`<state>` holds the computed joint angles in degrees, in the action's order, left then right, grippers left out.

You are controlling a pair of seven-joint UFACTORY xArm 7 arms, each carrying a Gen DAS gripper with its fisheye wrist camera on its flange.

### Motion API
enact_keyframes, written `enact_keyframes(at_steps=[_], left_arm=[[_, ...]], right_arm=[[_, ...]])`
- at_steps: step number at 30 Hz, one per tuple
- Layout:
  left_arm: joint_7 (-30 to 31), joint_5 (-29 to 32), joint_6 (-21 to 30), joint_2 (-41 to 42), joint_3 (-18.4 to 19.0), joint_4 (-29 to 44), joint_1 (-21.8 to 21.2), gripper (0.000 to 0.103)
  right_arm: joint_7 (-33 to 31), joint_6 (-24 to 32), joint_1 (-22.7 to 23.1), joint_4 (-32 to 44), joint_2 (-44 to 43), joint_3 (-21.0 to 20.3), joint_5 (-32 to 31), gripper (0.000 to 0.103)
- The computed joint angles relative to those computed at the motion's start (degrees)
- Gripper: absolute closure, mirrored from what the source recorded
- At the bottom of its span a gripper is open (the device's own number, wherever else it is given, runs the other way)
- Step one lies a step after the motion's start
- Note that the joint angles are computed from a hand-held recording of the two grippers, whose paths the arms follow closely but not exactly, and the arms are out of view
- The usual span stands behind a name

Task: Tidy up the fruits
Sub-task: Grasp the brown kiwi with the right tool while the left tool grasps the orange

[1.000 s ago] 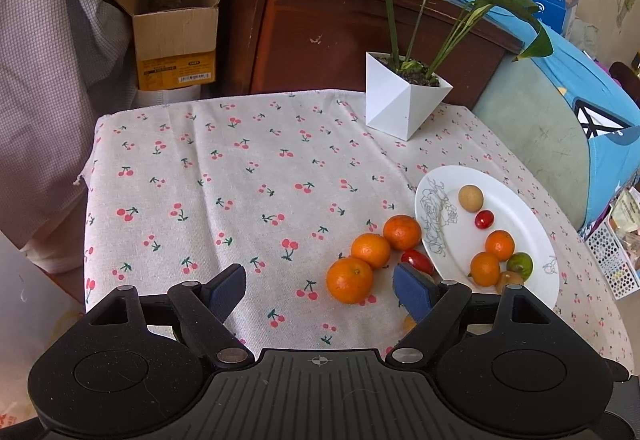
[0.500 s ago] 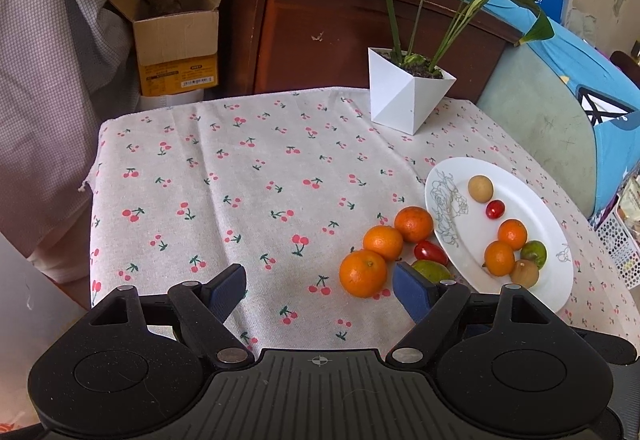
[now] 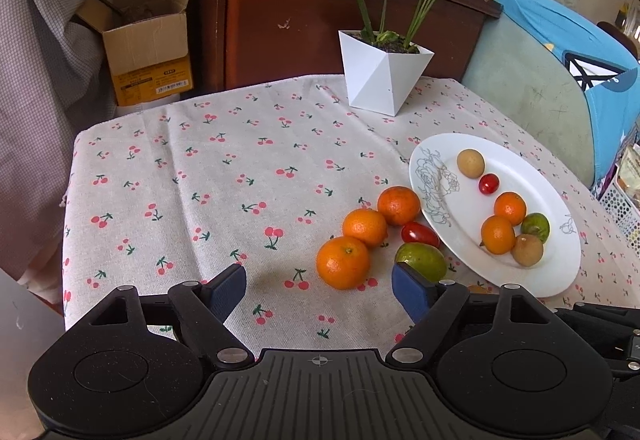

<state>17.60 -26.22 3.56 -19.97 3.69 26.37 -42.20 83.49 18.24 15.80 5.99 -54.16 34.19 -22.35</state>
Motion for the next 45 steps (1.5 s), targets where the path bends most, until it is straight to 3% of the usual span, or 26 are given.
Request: enact_keyframes(at_steps=[6,20,25,32,38,45], left_arm=[[-1.24,3.56,-3.2,1.67,-2.6,-0.41,1.87,0.024],[0.8,5.09,-6.69,3.89,7.03,-0.1,-8.53,0.052],[2.67,4.48,-6.7,3.42,12.32,0.03,-13.83,0.074],[0.92,4.44,-7.38,1.72,11.44,-0.83,-12.75,0.074],[-0.71,4.79,-7.44,-1.53,15.56,-1.12,-16.75,0.074],[-1.81,4.26,-7.68,-2.97,19.91,0.14,-23.56,0.074]], right_arm=[[0.19,0.43,0.86,-0.54,-0.49,-0.92,0.56,0.078],[0.67,0.24,1.06,-0.93,-0.69,-1.46,1.06,0.078],[0.8,-0.45,0.93,-1.42,-1.09,-1.66,1.25,0.078],[0.27,-1.49,1.19,-2.02,-2.07,-1.92,1.41,0.078],[0.03,-0.61,2.19,-3.08,-6.59,-2.75,2.05,0.079],[-0.7,6.47,4.23,-5.12,-17.2,-4.21,2.22,0.082]])
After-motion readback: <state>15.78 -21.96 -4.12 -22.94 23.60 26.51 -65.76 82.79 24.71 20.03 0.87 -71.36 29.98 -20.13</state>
